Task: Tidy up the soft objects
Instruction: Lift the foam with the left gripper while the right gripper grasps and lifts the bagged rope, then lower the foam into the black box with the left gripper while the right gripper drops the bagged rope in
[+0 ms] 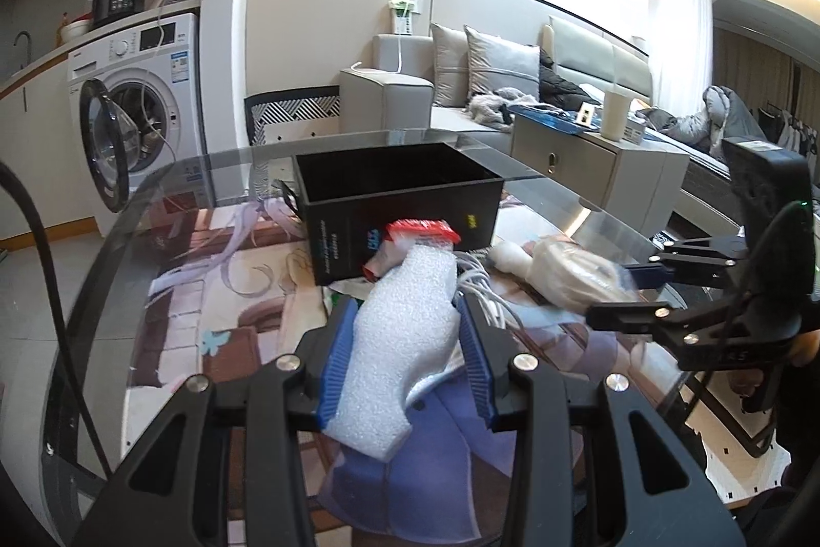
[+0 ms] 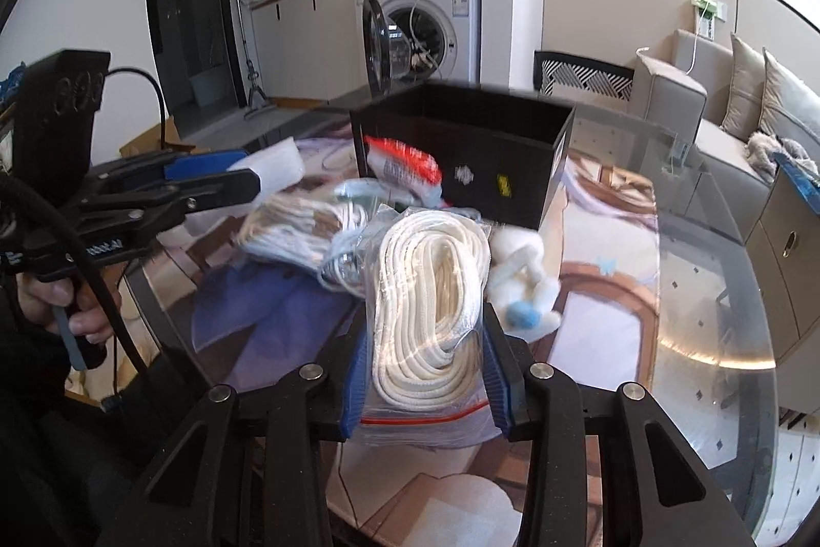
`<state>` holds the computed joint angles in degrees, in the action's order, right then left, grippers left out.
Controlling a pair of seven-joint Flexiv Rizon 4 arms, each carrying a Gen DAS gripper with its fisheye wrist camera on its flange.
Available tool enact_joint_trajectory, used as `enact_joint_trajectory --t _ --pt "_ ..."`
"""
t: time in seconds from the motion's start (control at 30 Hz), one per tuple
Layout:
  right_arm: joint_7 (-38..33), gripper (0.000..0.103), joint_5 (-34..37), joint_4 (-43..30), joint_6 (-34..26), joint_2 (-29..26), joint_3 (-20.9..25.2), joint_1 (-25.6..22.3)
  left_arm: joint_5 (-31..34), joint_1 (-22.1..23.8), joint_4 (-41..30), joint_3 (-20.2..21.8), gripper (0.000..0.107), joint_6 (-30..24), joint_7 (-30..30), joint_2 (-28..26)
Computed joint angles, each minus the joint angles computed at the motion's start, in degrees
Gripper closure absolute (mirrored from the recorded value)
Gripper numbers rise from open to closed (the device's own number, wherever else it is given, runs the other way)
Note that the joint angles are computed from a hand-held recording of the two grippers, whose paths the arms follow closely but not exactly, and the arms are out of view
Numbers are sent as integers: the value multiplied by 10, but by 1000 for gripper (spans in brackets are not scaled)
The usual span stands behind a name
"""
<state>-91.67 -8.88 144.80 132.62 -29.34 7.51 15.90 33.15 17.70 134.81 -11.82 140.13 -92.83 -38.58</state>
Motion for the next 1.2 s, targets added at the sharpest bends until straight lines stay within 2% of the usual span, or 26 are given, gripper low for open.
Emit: enact_joint_trajectory --t 0.23,0.7,0.97,1.2 --pt "4 64 12 -1 18 23 1 1 -27 -11 -6 8 67 1 -5 12" --pt "46 64 -22 -7 59 79 -2 -51 -33 -1 -48 -5 67 -39 -41 44" --pt "55 64 -27 -27 24 107 -13 -63 -39 -4 -78 -13 67 -71 -52 49" --pt "68 64 -46 -60 -11 96 -11 -68 -38 3 -110 -34 67 -105 -54 43"
